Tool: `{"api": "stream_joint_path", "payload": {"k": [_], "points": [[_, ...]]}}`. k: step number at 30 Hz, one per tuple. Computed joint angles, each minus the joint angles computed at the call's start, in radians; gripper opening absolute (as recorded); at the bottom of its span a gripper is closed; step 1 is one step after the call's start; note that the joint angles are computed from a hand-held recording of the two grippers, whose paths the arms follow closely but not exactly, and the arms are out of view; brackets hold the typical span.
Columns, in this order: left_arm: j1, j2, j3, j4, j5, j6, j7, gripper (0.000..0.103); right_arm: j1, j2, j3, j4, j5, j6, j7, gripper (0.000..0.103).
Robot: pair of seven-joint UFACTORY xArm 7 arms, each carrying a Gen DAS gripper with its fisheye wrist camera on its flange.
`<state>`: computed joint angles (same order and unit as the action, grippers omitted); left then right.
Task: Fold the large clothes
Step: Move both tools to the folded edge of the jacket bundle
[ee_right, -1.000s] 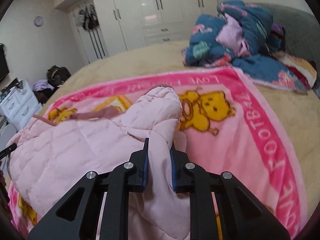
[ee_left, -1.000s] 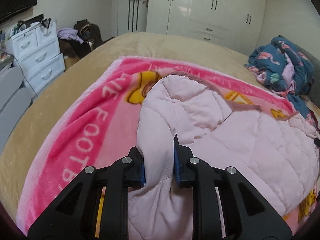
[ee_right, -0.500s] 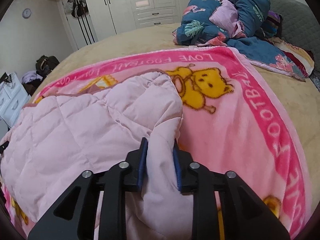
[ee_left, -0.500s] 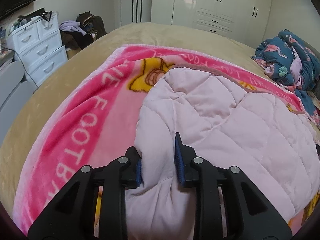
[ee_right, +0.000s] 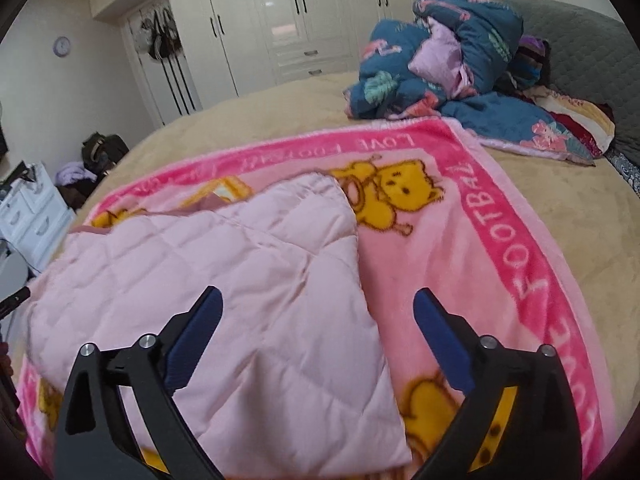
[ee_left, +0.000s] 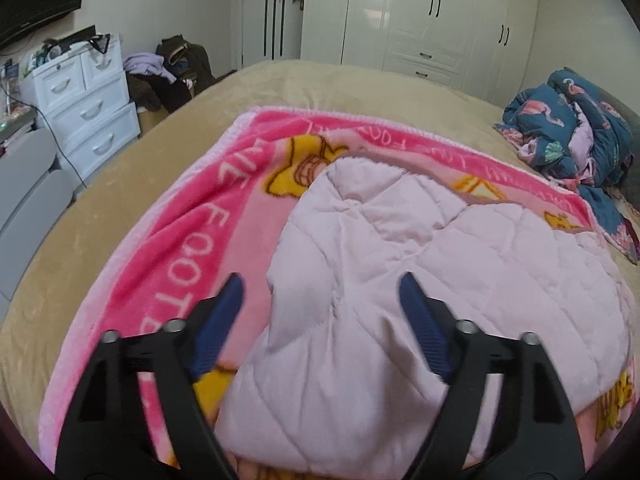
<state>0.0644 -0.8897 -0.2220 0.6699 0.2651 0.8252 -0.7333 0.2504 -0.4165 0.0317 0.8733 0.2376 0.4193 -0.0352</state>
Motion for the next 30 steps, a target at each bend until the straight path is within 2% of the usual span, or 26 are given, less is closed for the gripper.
{"api": "stream_joint_path", "payload": {"k": [2,15,30], "points": [[-0.008,-0.026,-0.003,0.003,-0.007,0.015,-0.004,0.094,0.01,-0.047,-0.007,-0.02,0.01,0.009,-0.009,0.098],[-0.064,-0.213,-0.083,-0.002,-0.032,0.163,-0.025,0.094,0.037,-0.386,-0.009,-0.198,-0.009,0.057,0.014,0.099],[-0.142,-0.312,-0.136,-0.045,-0.09,0.273,-0.074,0.094,0.043,-0.55,0.005,-0.328,-0.024,0.146,0.09,0.099]]}}
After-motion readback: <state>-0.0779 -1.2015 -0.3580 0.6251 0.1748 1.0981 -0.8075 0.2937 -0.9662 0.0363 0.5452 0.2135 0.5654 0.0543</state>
